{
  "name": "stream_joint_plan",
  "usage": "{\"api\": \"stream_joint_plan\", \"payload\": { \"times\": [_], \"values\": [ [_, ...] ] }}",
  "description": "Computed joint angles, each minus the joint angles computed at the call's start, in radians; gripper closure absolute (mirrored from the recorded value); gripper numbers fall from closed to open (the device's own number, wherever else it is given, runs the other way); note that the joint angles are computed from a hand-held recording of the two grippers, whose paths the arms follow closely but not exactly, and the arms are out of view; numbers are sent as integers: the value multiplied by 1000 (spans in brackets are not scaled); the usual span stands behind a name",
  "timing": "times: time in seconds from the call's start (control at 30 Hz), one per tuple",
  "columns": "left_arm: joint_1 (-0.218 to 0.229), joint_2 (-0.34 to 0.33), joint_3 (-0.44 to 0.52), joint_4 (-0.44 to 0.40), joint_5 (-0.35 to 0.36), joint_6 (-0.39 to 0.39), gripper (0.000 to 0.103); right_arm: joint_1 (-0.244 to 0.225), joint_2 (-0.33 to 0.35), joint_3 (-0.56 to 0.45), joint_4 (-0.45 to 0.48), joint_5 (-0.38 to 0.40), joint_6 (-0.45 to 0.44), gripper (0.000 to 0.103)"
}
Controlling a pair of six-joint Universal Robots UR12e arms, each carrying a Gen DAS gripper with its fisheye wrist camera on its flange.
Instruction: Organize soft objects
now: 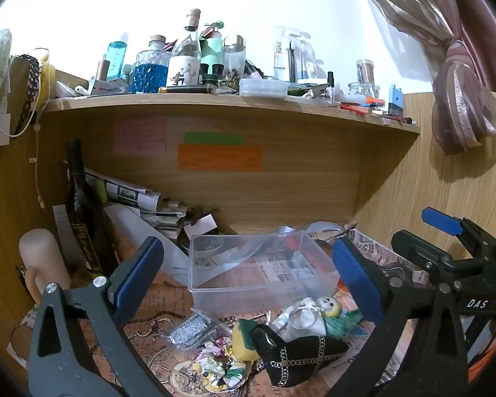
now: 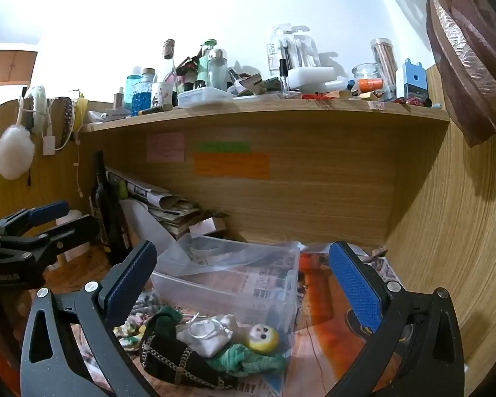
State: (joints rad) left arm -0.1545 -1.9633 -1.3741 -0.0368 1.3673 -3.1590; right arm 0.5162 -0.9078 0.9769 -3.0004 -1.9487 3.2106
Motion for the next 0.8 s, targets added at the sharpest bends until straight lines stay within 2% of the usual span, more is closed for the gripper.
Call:
{"api": "stream_joint_plan", "payload": {
  "times": [0.13,0.17,0.8],
  "values": [
    [4,1,2,-12,-14,2,0,0,0,-1,5,1,3,0],
    [-5,-5,1,11,17,-7,0,0,0,-2,6,0,4,0],
    [0,-6,3,9,10,-3,0,2,3,-7,5,0,6,0]
  ]
}}
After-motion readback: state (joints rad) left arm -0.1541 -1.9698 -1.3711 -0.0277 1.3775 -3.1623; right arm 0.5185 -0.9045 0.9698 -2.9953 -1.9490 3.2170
